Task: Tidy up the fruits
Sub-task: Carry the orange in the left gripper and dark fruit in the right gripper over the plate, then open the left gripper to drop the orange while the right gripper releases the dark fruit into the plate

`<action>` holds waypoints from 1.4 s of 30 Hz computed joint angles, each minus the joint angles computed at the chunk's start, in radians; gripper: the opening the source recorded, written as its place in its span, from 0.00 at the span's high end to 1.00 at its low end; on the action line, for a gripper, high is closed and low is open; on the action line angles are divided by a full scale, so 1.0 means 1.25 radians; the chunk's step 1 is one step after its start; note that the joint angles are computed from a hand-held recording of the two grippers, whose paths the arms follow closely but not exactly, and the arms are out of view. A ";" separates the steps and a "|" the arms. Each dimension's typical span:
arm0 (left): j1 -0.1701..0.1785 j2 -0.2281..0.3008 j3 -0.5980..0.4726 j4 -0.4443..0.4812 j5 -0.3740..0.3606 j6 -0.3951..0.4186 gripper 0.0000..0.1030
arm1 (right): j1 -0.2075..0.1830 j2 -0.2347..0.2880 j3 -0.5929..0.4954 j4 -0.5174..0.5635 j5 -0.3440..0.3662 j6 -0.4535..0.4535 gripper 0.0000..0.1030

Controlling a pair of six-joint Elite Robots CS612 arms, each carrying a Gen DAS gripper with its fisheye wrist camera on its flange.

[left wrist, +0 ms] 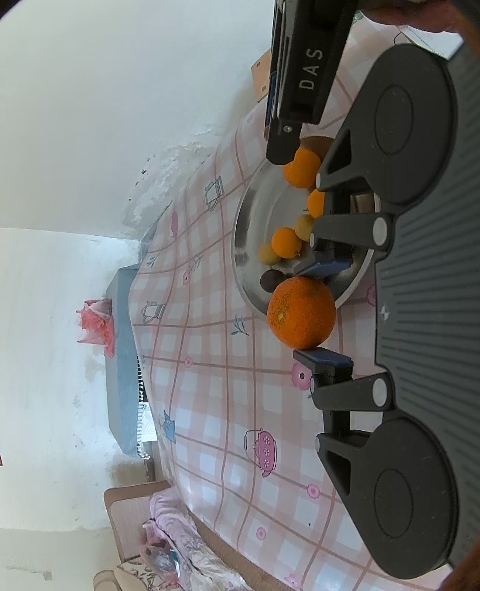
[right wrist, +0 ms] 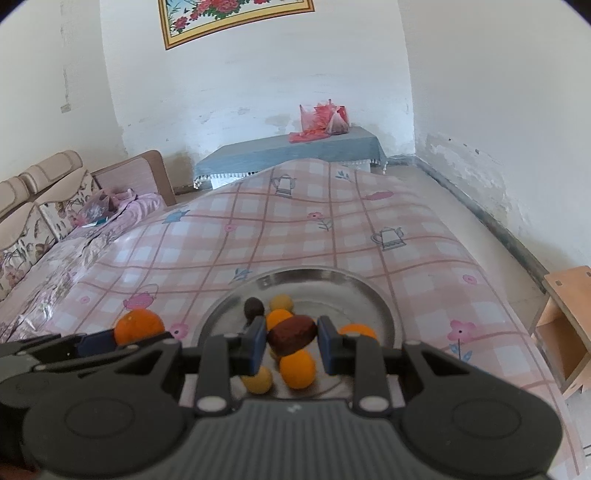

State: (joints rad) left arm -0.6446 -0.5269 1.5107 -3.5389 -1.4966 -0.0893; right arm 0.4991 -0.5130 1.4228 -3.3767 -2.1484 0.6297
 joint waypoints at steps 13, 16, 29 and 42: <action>-0.001 0.011 -0.028 0.028 -0.032 0.013 0.55 | -0.017 -0.003 0.018 0.003 0.011 0.021 0.73; -0.002 0.015 -0.036 0.036 -0.039 0.019 0.55 | -0.021 -0.001 0.017 0.009 0.016 0.025 0.73; 0.002 0.035 -0.077 0.068 -0.087 0.041 0.55 | -0.043 0.010 0.001 0.031 0.046 0.030 0.73; 0.007 0.061 -0.124 0.098 -0.131 0.052 0.54 | -0.057 0.022 -0.015 0.036 0.073 0.036 0.73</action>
